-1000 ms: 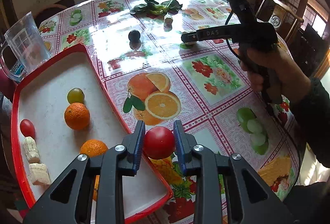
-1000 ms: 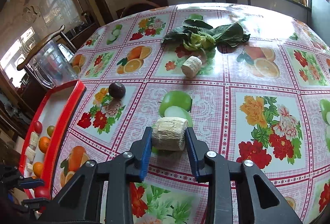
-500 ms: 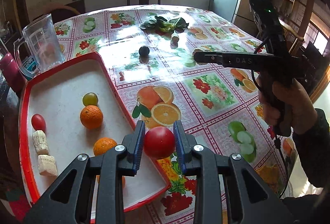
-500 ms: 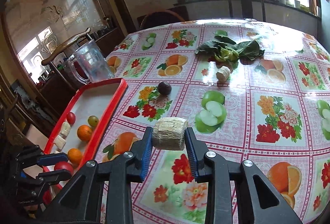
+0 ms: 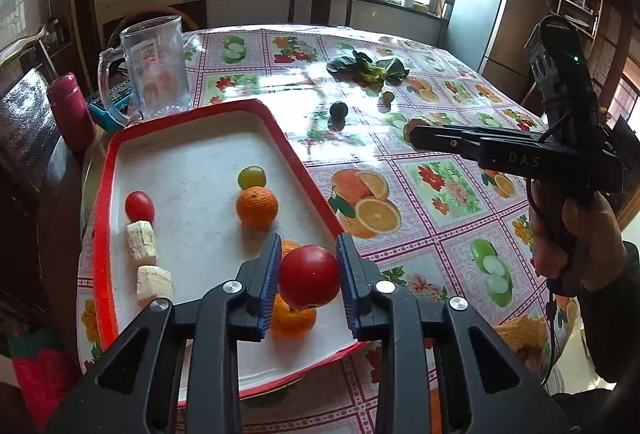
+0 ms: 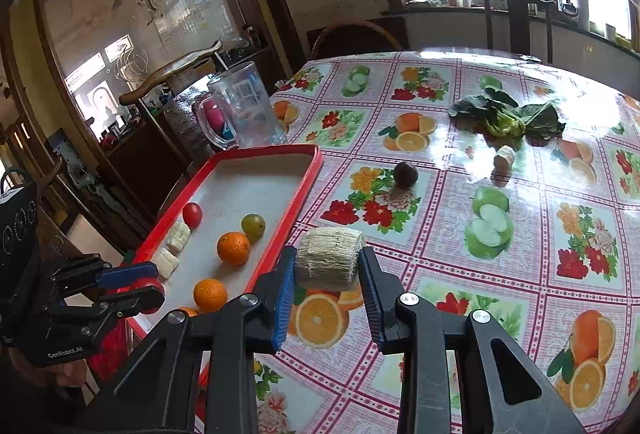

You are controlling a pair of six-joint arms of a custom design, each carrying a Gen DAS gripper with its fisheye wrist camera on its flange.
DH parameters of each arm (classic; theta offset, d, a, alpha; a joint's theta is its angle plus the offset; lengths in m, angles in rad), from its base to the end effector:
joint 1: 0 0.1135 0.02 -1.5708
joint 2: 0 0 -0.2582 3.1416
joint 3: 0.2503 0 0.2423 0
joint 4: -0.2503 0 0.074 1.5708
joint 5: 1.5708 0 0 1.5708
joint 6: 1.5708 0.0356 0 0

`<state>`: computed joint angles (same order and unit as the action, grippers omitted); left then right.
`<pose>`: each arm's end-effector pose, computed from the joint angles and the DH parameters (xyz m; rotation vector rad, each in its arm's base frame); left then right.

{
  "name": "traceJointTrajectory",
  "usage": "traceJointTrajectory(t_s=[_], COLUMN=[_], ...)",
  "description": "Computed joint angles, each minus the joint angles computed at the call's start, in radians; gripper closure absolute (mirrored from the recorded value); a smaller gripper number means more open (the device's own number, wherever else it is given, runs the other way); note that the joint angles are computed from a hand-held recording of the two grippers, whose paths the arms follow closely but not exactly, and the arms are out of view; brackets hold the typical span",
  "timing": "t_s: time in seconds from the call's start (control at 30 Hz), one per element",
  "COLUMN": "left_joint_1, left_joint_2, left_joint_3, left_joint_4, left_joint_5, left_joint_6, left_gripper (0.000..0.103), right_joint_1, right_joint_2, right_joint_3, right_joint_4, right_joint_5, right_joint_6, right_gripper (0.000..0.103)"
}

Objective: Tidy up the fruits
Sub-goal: 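Carry the tomato with the left tool while the right tool carries the white piece over the tray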

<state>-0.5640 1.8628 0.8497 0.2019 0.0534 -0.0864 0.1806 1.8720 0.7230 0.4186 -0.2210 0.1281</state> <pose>0.2905 -0.1860 0.1139 0.5957 2.3381 -0.3688 0.3217 0.0667 0.0979 -0.1752 2.3078 0.4122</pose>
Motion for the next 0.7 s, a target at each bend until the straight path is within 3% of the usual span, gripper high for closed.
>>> traceJointTrajectory(t_s=[0.7], left_joint_1=[0.163], left_joint_2=[-0.007], left_joint_3=[-0.080], left_joint_4=[0.077], left_joint_5=[0.060], left_joint_6=[-0.009], left_gripper=[0.078], right_joint_1=[0.176], right_joint_2=[0.106], right_joint_3=[0.136], right_joint_4=[-0.060], right_joint_5=[0.047], right_joint_6=[0.033], right_gripper=[0.072])
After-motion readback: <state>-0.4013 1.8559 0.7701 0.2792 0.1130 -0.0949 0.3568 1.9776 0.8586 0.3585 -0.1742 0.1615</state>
